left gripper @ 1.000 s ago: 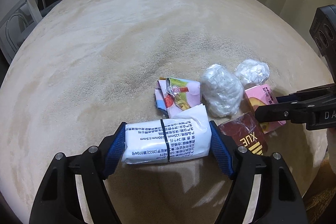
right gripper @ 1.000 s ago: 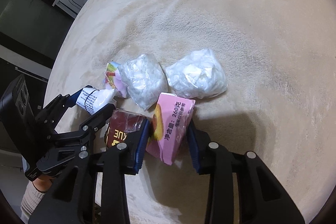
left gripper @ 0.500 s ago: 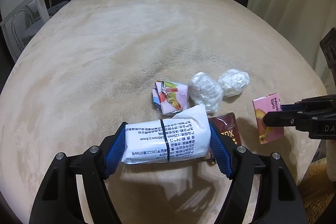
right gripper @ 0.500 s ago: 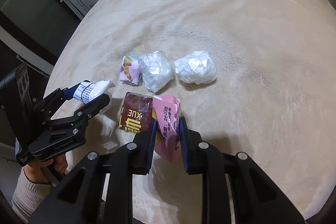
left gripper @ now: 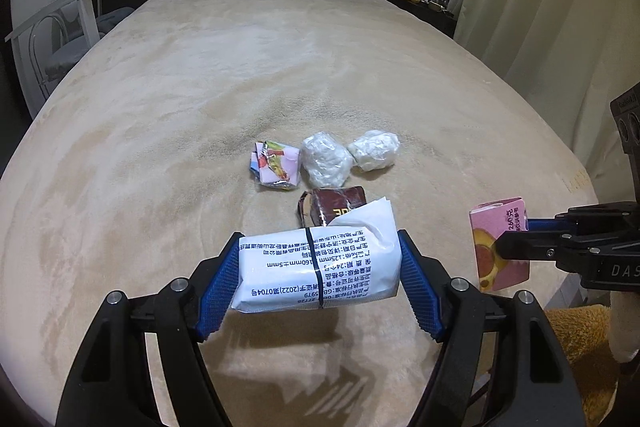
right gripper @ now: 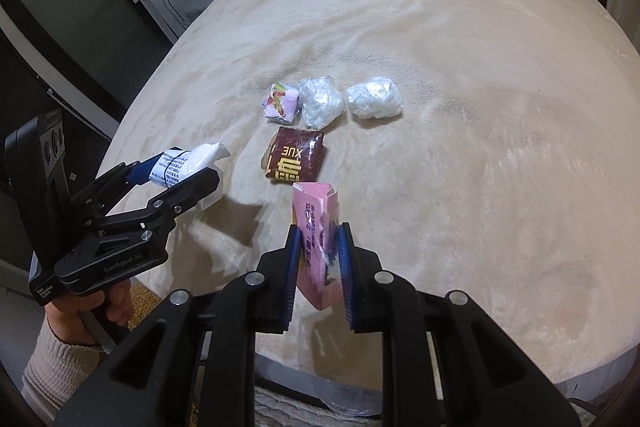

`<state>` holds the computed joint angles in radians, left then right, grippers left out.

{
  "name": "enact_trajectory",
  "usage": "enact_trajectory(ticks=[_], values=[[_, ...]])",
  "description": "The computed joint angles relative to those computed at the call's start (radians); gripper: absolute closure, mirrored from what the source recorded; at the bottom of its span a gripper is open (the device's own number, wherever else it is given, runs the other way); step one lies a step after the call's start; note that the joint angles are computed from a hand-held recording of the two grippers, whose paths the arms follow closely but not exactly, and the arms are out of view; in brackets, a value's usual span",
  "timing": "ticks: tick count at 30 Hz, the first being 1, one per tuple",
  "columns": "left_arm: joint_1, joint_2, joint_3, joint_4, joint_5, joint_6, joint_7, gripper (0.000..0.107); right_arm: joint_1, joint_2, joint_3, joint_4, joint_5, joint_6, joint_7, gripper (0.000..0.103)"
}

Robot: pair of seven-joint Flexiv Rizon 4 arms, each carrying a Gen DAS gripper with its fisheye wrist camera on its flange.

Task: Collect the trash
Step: 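Carry the white packet and pink box down over the bin with both grippers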

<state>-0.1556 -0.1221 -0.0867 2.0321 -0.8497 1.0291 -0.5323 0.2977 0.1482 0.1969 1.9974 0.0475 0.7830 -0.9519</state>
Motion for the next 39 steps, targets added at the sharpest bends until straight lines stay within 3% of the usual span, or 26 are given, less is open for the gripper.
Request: enact_trajectory(ticks=[14, 26, 33, 39], values=[[-0.098, 0.279, 0.078, 0.209, -0.073, -0.046, 0.05, 0.034, 0.045, 0.275, 0.088, 0.127, -0.043, -0.086, 0.158, 0.084], [-0.185, 0.501, 0.133, 0.364, -0.034, -0.073, 0.024, 0.034, 0.088, 0.502, 0.169, 0.206, -0.054, -0.198, 0.308, 0.084], [-0.22, 0.581, 0.15, 0.429, -0.004, -0.083, 0.001, 0.034, 0.12, 0.591, 0.197, 0.246, -0.038, -0.252, 0.366, 0.084], [-0.232, 0.588, 0.152, 0.469, 0.029, -0.092, -0.026, 0.034, 0.144, 0.626, 0.193, 0.283, -0.006, -0.271, 0.383, 0.084]])
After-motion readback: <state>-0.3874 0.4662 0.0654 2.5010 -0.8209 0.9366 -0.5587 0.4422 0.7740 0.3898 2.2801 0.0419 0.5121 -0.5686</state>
